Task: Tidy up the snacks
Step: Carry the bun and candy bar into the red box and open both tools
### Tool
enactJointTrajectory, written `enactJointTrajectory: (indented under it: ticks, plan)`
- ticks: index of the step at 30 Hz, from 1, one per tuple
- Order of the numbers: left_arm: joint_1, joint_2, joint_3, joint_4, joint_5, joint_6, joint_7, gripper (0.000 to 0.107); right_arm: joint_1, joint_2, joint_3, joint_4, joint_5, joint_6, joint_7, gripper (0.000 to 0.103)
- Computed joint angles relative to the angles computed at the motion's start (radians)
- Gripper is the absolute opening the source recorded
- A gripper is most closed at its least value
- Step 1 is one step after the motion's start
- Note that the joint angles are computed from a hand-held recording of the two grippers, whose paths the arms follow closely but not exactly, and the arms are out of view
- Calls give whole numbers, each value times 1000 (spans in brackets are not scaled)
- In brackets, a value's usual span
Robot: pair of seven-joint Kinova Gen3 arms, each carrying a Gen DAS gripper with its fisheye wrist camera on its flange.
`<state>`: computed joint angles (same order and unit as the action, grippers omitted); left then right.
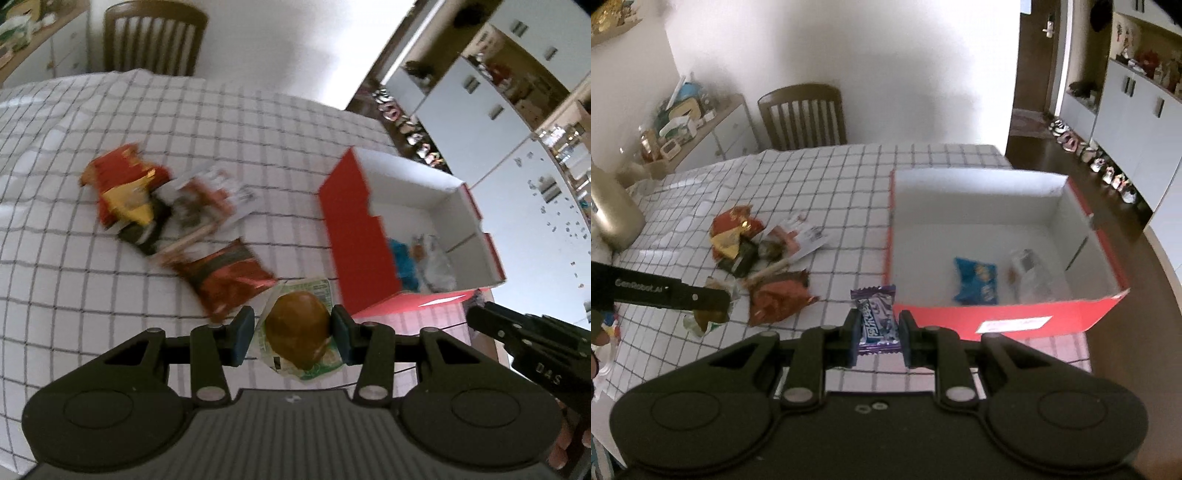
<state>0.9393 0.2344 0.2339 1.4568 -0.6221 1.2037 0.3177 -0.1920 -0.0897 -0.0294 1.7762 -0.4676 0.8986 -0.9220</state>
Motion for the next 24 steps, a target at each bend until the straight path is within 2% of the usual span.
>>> enactJointTrajectory:
  ticks: [5,12,19,24]
  plan:
    - [8,77,-21,-139,-18,23,-85,44,37,32,36,-42,-33,12,72,20]
    - [39,205,-99,-366,-10,69,-221,44,109,99,48,-108,-81,28,160,20]
    - [29,339,-178,-586,50,112,-350,44,181,175,32,-167,-109,32,215,20]
    - [-1,417,-223,-703,118,113,-426,44,217,229,11,-205,-110,31,229,20]
